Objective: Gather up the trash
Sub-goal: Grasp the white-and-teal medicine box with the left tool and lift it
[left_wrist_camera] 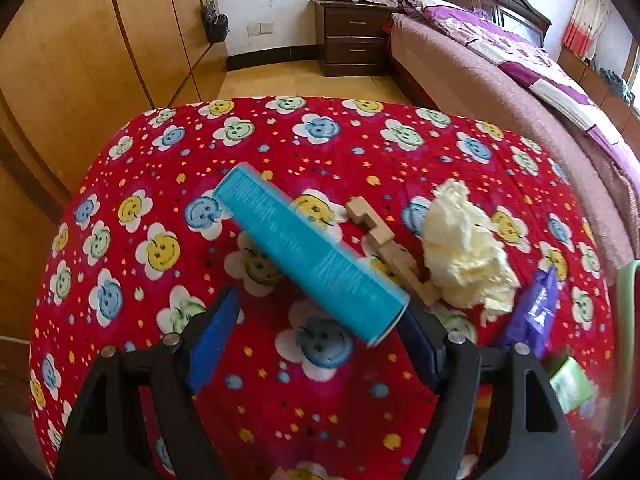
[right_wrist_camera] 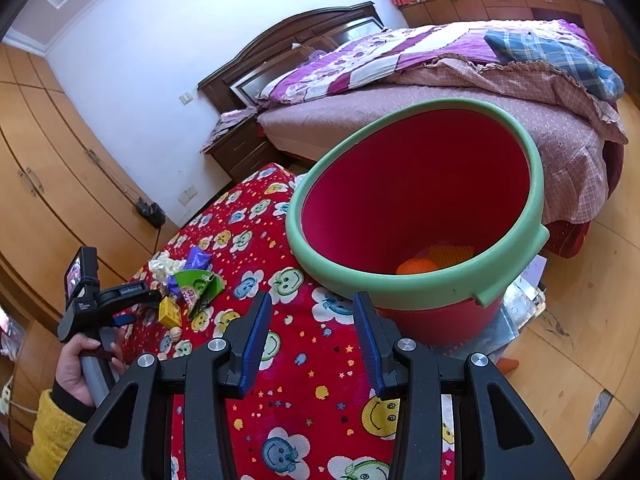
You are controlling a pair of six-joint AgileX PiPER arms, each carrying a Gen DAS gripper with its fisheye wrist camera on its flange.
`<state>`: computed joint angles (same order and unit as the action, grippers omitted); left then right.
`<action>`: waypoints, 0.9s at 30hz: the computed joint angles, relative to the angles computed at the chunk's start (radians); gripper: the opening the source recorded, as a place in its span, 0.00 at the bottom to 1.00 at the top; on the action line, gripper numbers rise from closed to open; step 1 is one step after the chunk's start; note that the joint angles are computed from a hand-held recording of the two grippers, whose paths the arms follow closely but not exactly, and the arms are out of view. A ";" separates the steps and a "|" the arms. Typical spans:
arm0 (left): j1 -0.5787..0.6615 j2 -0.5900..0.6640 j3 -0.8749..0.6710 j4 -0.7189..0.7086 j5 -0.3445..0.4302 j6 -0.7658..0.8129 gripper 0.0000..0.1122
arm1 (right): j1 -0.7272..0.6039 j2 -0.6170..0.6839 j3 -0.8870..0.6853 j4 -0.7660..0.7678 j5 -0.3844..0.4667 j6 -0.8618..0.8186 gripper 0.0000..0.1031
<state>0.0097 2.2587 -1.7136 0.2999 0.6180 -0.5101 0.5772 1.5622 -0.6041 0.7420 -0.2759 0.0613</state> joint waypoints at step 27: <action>0.116 -0.273 0.421 -0.667 -0.249 0.776 0.17 | 0.040 0.033 -0.041 -0.006 0.025 -0.006 0.42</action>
<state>0.1252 1.9859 -1.2923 -0.3671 0.3687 0.2660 0.6175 1.5956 -0.6453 0.7360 -0.2512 0.0555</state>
